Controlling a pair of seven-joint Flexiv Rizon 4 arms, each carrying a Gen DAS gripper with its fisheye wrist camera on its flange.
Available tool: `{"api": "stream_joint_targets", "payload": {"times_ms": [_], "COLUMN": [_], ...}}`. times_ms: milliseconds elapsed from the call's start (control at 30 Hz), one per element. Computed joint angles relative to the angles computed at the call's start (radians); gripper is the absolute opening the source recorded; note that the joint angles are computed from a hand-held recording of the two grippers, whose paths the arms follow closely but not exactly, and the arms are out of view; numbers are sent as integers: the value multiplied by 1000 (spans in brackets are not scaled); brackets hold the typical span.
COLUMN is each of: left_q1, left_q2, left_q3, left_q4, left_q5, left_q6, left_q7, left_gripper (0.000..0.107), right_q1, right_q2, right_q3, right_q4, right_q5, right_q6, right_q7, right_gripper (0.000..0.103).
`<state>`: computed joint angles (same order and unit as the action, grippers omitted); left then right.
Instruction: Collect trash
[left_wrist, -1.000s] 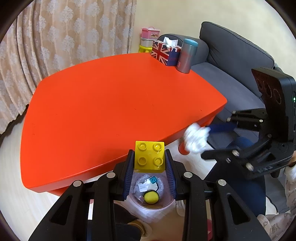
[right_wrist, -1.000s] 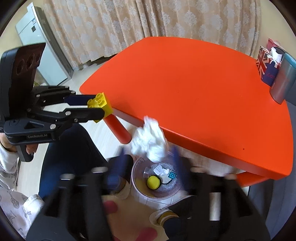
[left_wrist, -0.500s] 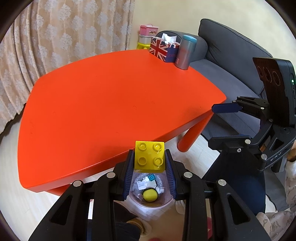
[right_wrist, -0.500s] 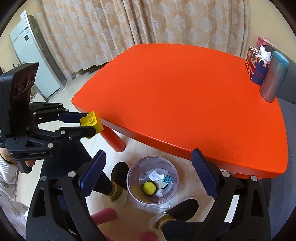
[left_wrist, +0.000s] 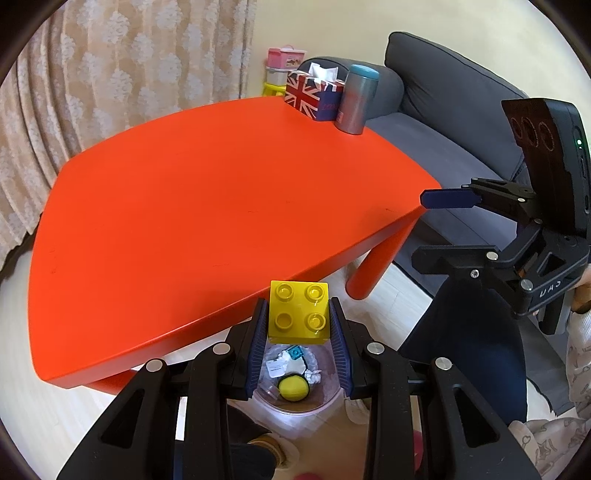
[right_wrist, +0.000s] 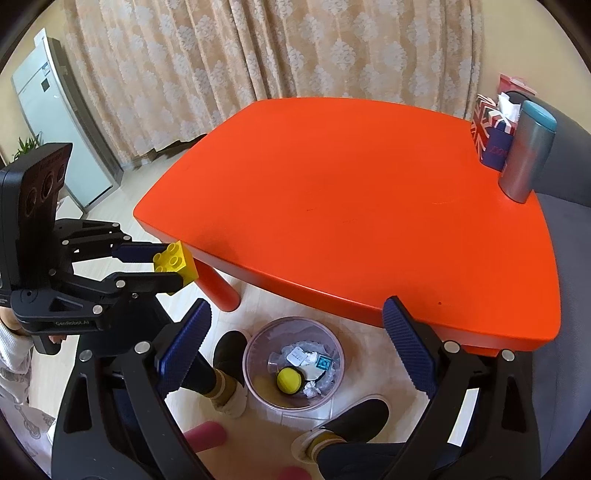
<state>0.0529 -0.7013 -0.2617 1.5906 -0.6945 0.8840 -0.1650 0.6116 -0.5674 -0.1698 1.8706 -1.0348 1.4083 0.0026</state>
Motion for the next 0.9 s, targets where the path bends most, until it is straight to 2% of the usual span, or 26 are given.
{"api": "stream_joint_targets", "payload": {"times_ms": [133,167,200,267,367,700,900], "left_q1": [-2,-3,0,10,-3,2,8], "left_q2": [-2,-4,-4,-2,-10,-9,-7], "left_q3": [-1,-1,-7,-27,-13,-18,-26], "left_q4": [-6,-7,-2,13,3,9,5], "left_q5": [5,6,-5,-43,-37,-39,-55], "left_q6": [-13,-15,-5,22,29,61,79], "left_q7": [6,8,18,36,14,-11,-20], "left_gripper": [35,49,71,90,95,95,95], "right_q1": [0,2,0,-3,-12,-24,-18], "right_q2": [8,10,11,12,14,6,11], "right_q3": [-9,-11,-11,-12,-6,13,-18], "right_q4": [9,10,11,12,12,0,-3], "right_q5": [-17,-23,-27,-38,-49,-42,-117], "right_q6": [3,2,3,4,2,-10,10], "right_q7": [23,31,37,51,63,56,131], "right_gripper": [92,92,93,93,93,93,99]}}
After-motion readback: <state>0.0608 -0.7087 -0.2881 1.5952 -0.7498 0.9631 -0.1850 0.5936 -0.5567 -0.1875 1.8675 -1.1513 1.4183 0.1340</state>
